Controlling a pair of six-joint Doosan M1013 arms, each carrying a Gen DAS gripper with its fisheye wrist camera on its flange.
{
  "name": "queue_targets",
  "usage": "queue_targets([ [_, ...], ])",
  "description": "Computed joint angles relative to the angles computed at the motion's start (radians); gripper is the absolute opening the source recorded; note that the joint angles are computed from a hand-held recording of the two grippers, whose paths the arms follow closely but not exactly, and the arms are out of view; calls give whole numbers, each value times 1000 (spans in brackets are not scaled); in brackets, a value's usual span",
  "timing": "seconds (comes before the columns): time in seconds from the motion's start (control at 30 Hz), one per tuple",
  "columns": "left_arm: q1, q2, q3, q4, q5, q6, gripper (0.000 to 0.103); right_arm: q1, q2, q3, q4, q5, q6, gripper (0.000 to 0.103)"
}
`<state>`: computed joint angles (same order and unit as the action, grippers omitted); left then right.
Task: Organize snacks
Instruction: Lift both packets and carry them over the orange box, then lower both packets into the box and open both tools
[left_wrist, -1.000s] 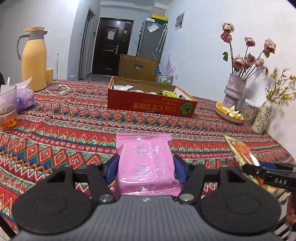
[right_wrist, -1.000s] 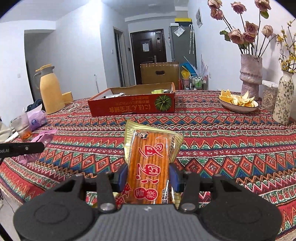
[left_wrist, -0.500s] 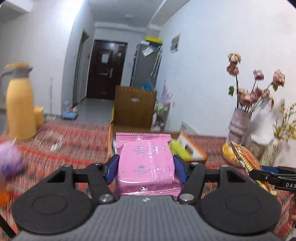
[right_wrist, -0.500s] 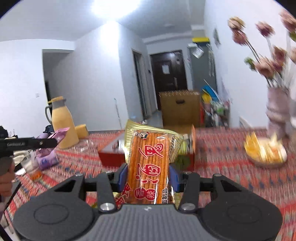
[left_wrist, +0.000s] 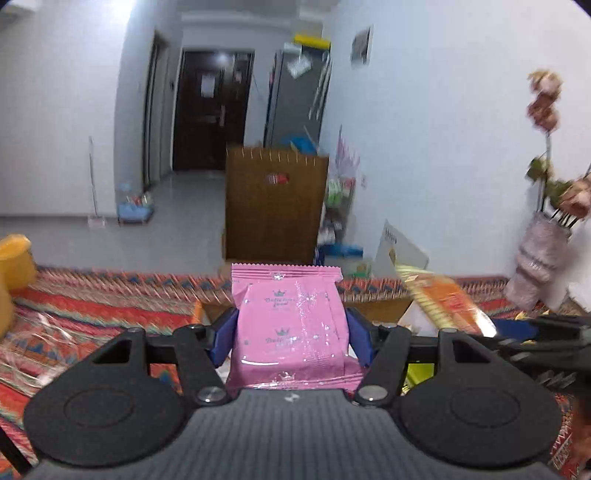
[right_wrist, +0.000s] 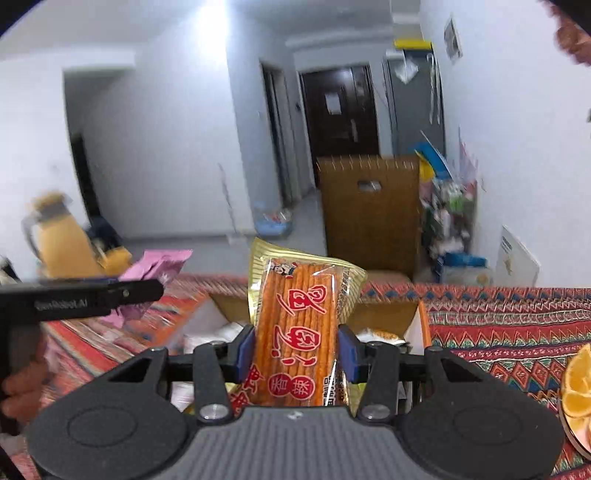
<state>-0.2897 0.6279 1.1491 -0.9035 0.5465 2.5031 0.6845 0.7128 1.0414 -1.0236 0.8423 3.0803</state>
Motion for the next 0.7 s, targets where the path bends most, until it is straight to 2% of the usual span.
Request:
queue_targets([
  [0.03,-7,28,-37,60,28,-72,63,-13,30,-40,59,13,-56,46],
  [0.13,-23,82,-95,151,63,-172,63,-39,104,-130,188,36,-135,46],
  [0.27,-46,144,-169,259,79,-274,63,-55,159,-197,264,55,-183,46],
  [0.33,-51,169,-204,292,116,-313,63,-53,191,-252,299,95,-239,48],
  [0.4,-54,196,-245,304,169,-346,65,-49,226,-310,307,140,-290,58],
  [0.43,-56,202,-253,315,175,-368,70,-44,241,-335,299,166,-293,62],
  [0.47,-58,205,-256,325,171,-395,74,-40,253,-353,290,184,-287,72],
  [0.53,-50,204,-249,290,162,-389,85,-39,250,-338,268,154,-240,74],
  [0.63,-31,185,-211,214,163,-336,86,-37,217,-272,253,89,-180,77],
  [0.7,-25,169,-186,214,147,-325,86,-34,198,-234,228,76,-151,80],
])
